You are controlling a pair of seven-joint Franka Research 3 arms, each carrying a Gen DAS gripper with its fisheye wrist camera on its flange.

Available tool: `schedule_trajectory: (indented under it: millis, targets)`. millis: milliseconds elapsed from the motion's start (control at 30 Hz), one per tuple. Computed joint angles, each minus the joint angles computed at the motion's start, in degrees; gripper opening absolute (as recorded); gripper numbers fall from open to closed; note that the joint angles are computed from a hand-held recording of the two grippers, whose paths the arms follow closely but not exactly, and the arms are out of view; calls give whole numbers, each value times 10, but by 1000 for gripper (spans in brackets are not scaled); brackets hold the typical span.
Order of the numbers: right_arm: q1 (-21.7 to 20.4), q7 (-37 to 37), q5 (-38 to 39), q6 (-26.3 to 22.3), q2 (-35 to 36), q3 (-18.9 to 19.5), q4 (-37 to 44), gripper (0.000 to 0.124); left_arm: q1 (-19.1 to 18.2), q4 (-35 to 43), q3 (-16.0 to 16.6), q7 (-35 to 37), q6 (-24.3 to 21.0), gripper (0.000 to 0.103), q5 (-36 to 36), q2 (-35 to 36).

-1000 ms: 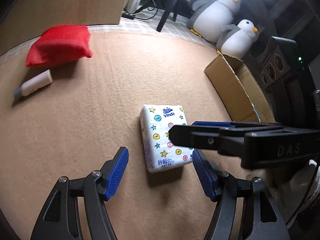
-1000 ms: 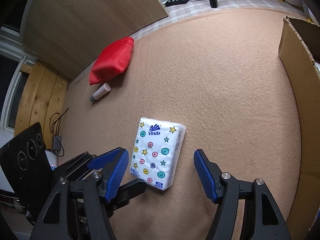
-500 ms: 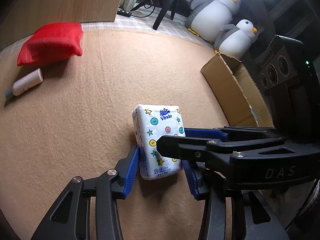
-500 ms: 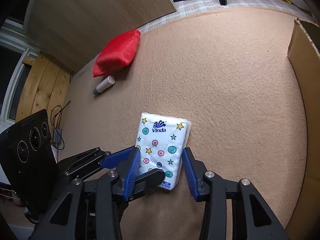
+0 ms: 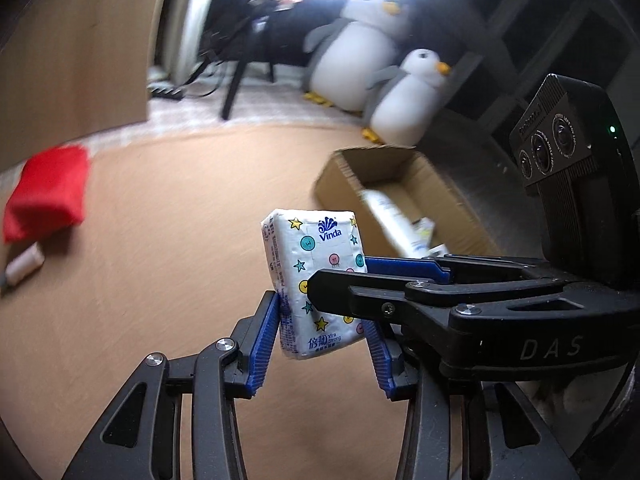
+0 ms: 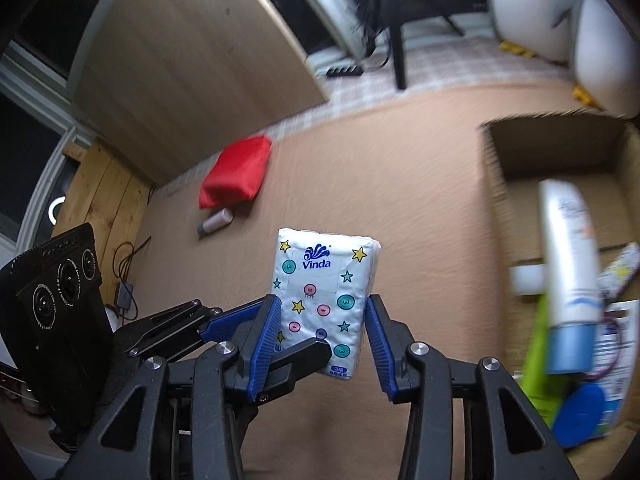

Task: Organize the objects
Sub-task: 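Carry the tissue pack with the right tool into the box and release it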

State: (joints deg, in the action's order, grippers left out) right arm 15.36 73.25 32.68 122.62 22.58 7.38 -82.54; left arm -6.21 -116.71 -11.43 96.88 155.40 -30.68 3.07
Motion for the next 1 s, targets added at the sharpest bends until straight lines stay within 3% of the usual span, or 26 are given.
schedule_trajectory:
  millis: [367,900,967,1000]
  targets:
    - [-42,-20,-2,15,-30,-27,-14,40,-20,150,-42,-47,-7,45,72,108]
    - [-85,5,-49,-17,52,-40,113,40,-57,419,-61,-161,-75,45,228,305]
    - [-90,3,-48,-21,57,-38,121,40,-64,432,-55,-179,-78,55,242,313]
    - [-93,0,-46,-25,61,-36,126,40,-64,432,-55,-185,-75,68,244,314]
